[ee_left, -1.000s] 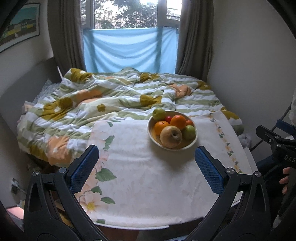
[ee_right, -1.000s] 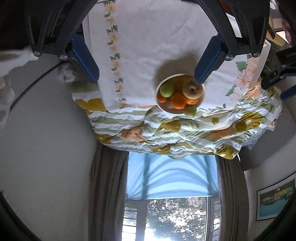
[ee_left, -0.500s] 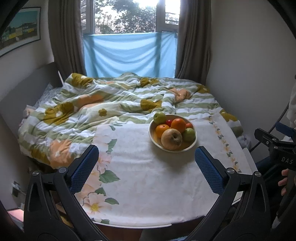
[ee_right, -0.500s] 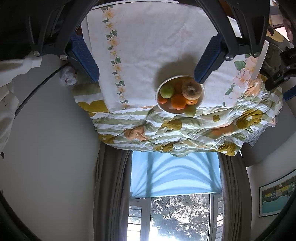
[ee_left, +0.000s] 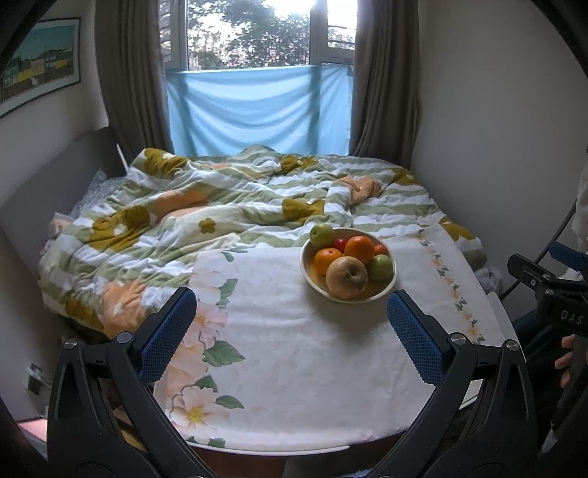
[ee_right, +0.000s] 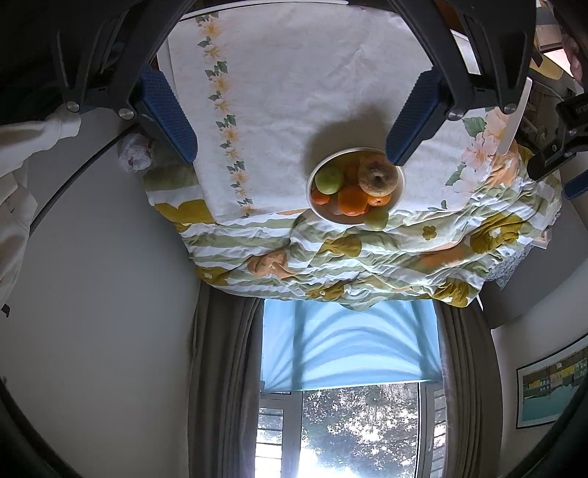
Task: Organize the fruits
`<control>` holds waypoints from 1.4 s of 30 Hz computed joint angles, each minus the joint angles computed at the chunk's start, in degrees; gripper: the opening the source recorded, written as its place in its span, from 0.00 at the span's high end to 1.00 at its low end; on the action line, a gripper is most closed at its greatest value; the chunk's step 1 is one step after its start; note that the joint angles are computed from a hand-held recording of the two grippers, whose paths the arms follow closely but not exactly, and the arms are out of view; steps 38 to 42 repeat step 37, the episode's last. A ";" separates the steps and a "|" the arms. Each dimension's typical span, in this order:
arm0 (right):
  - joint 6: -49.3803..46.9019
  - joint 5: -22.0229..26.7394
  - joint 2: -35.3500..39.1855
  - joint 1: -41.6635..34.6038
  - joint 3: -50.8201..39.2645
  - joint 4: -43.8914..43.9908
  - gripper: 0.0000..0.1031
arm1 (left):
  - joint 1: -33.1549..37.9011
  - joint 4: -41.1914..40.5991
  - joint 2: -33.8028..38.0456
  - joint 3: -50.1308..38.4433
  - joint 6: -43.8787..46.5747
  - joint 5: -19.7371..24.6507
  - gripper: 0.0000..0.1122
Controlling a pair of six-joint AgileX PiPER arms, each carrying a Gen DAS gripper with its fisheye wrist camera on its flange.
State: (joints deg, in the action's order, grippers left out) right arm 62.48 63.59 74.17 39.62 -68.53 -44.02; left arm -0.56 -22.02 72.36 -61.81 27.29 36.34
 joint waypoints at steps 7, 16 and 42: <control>-0.07 -0.04 0.00 0.00 0.01 0.01 0.01 | 0.46 -0.46 0.17 -0.05 0.55 0.16 0.08; 0.15 0.13 0.19 0.27 -0.33 -0.05 0.01 | 1.96 -2.35 -0.24 0.51 2.53 0.59 0.08; 2.16 0.29 0.02 1.06 0.32 -0.94 0.01 | -2.43 5.88 -1.98 2.93 -5.84 -3.67 0.08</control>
